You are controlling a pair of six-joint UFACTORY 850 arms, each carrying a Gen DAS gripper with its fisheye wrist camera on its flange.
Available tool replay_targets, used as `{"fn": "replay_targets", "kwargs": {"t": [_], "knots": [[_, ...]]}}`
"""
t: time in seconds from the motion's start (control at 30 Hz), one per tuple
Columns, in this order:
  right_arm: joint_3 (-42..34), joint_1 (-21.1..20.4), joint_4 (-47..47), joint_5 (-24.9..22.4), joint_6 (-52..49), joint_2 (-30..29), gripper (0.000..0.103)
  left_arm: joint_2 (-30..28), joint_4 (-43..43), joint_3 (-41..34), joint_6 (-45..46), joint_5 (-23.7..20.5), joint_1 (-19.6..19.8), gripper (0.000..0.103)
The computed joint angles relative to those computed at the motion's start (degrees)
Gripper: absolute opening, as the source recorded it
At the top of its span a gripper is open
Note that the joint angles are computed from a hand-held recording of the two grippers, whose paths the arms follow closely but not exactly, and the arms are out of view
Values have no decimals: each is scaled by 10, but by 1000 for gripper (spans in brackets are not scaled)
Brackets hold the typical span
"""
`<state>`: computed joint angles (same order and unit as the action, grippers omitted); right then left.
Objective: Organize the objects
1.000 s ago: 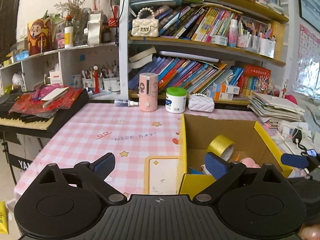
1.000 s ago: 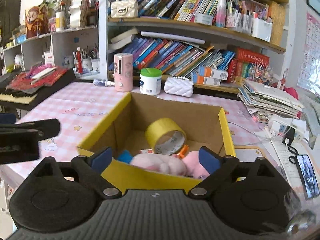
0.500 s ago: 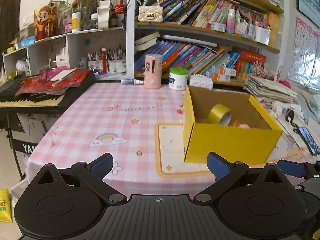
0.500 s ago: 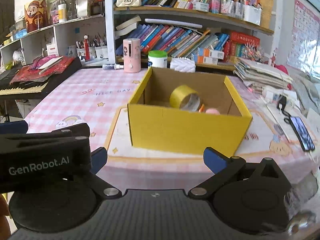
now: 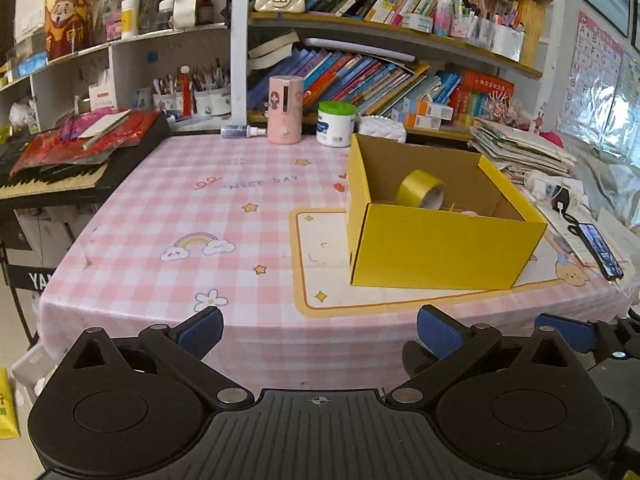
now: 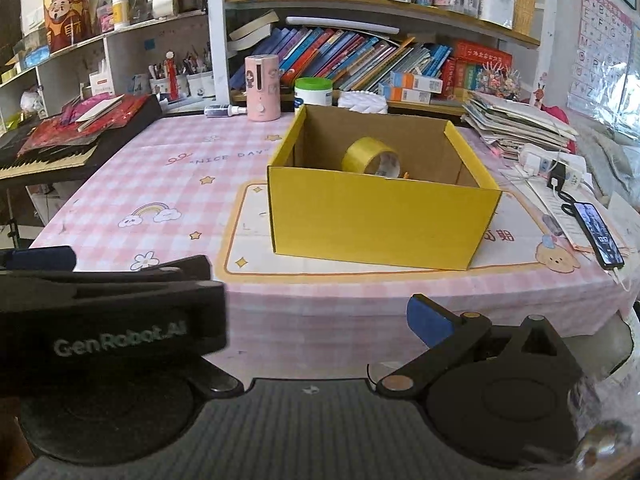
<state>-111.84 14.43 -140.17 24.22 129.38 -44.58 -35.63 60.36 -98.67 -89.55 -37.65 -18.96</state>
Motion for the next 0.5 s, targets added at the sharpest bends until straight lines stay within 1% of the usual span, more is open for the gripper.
{"fn": "replay_targets", "kwargs": {"t": [0.37, 0.5], "knots": [[-46, 3, -41, 19, 51, -28, 103, -16, -25, -26, 23, -7, 5, 103], [-56, 3, -44, 23, 54, -34, 103, -20, -35, -32, 30, -9, 7, 103]]}}
